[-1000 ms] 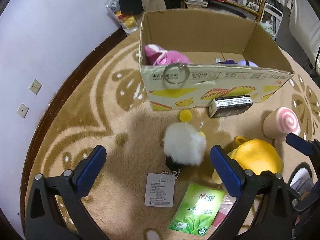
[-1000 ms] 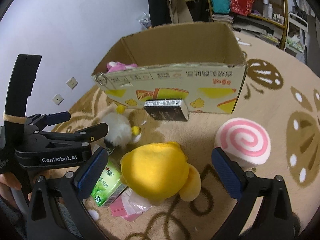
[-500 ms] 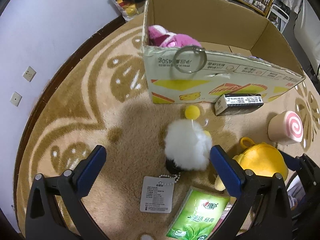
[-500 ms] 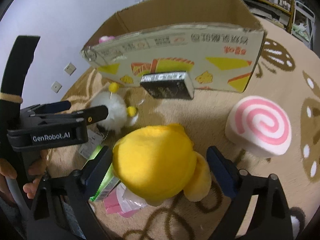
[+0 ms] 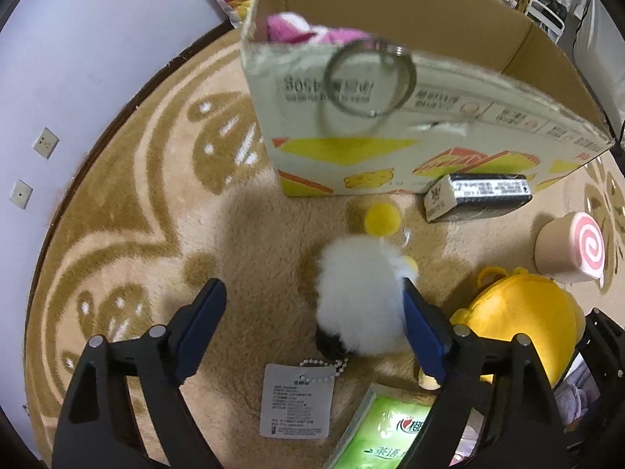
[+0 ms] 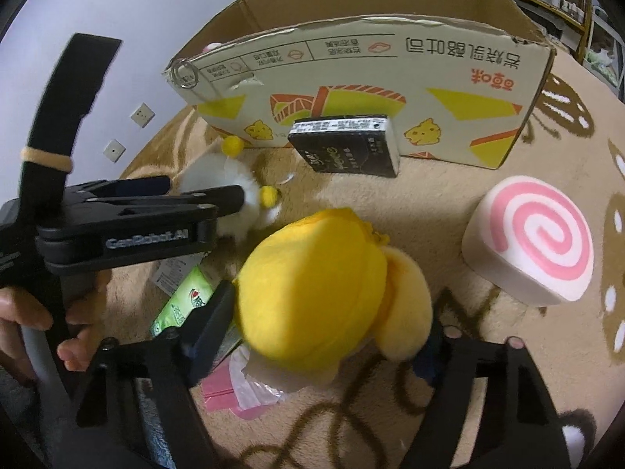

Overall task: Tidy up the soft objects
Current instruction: 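Grasp the white pompom with the left tool while the right tool grasps the yellow plush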

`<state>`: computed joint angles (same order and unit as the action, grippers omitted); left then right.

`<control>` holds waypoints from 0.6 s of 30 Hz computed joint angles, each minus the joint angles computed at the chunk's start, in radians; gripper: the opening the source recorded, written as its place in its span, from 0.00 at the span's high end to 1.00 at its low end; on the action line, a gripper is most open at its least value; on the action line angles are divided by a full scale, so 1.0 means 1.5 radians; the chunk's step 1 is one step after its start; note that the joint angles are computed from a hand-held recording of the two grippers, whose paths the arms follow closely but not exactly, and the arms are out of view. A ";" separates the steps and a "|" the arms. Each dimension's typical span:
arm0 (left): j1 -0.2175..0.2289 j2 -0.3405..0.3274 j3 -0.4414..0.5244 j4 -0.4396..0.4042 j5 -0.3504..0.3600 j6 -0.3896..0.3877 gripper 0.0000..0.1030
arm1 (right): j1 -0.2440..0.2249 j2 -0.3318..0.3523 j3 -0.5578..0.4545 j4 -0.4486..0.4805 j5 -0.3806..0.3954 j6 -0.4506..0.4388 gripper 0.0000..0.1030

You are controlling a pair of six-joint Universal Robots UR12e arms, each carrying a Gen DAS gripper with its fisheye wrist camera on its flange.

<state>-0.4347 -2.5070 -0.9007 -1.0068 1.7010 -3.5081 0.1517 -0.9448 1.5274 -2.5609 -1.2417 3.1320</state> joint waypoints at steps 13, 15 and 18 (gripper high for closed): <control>-0.001 0.000 -0.013 0.050 -0.040 0.015 0.69 | -0.006 -0.004 0.013 -0.048 -0.004 0.040 0.34; -0.001 0.002 -0.016 0.051 -0.038 0.008 0.69 | -0.009 -0.006 0.017 -0.056 -0.002 0.048 0.36; 0.001 0.013 -0.030 0.059 -0.028 -0.002 0.69 | -0.011 -0.007 0.019 -0.063 -0.004 0.056 0.36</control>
<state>-0.4330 -2.4874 -0.9460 -0.9182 1.6583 -3.5112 0.1357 -0.9551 1.5559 -2.6555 -1.2481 3.2154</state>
